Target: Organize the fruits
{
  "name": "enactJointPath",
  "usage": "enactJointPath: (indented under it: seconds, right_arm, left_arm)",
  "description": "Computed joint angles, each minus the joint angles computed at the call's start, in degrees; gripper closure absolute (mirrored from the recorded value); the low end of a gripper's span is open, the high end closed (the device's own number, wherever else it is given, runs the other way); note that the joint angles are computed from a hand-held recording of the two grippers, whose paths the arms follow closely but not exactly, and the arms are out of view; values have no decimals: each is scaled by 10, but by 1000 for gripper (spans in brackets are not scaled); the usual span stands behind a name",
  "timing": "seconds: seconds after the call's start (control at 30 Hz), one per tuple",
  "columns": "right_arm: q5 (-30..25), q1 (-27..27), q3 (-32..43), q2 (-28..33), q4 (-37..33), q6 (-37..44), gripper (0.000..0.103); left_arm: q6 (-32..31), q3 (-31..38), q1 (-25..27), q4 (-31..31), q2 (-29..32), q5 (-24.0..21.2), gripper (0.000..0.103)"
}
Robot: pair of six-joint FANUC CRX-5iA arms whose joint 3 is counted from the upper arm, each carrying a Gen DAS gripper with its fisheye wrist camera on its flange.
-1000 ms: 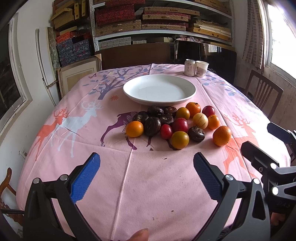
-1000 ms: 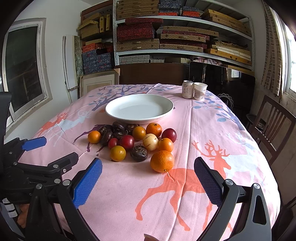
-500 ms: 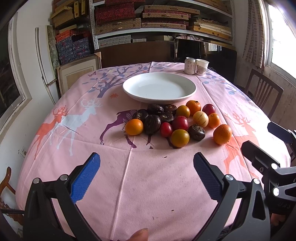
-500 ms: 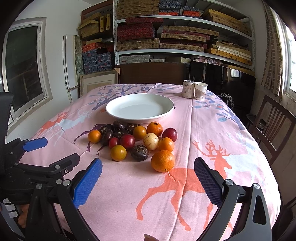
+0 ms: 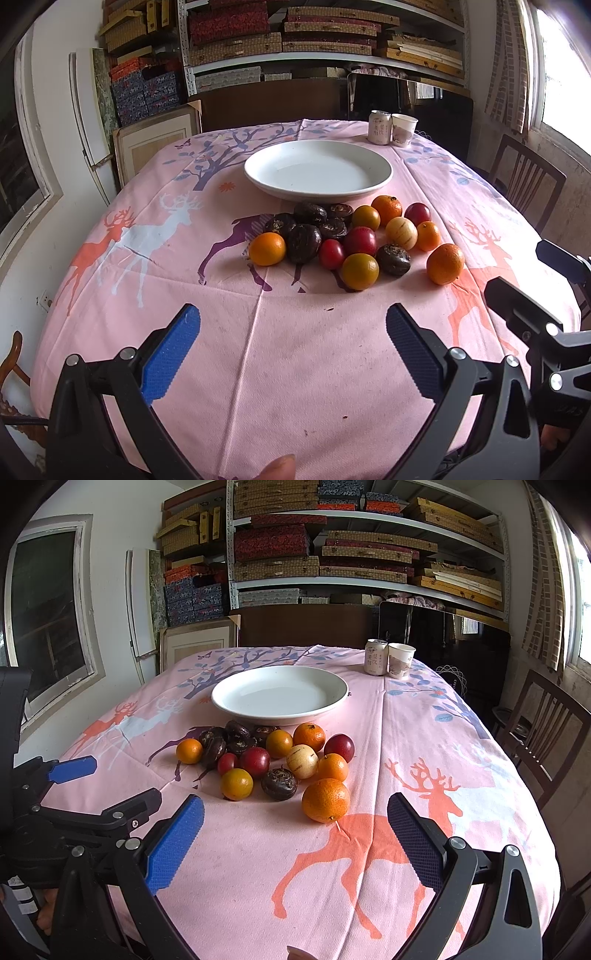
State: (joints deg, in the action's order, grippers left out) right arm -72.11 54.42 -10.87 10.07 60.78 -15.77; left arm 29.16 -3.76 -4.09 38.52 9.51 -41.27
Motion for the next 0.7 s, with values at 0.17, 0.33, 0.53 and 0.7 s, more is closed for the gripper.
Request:
enactJointPath:
  seconds: [0.17, 0.33, 0.53, 0.7]
  right_arm:
    - [-1, 0, 0, 0, -1, 1, 3]
    - [0, 0, 1, 0, -1, 1, 3]
    - [1, -1, 0, -1, -2, 2, 3]
    - [0, 0, 2, 1, -4, 2, 3]
  left_arm:
    - [4, 3, 1, -6, 1, -6, 4]
    - [6, 4, 0, -8, 1, -5, 4]
    - [14, 10, -1, -17, 5, -9, 4]
    - [18, 15, -1, -22, 8, -12, 4]
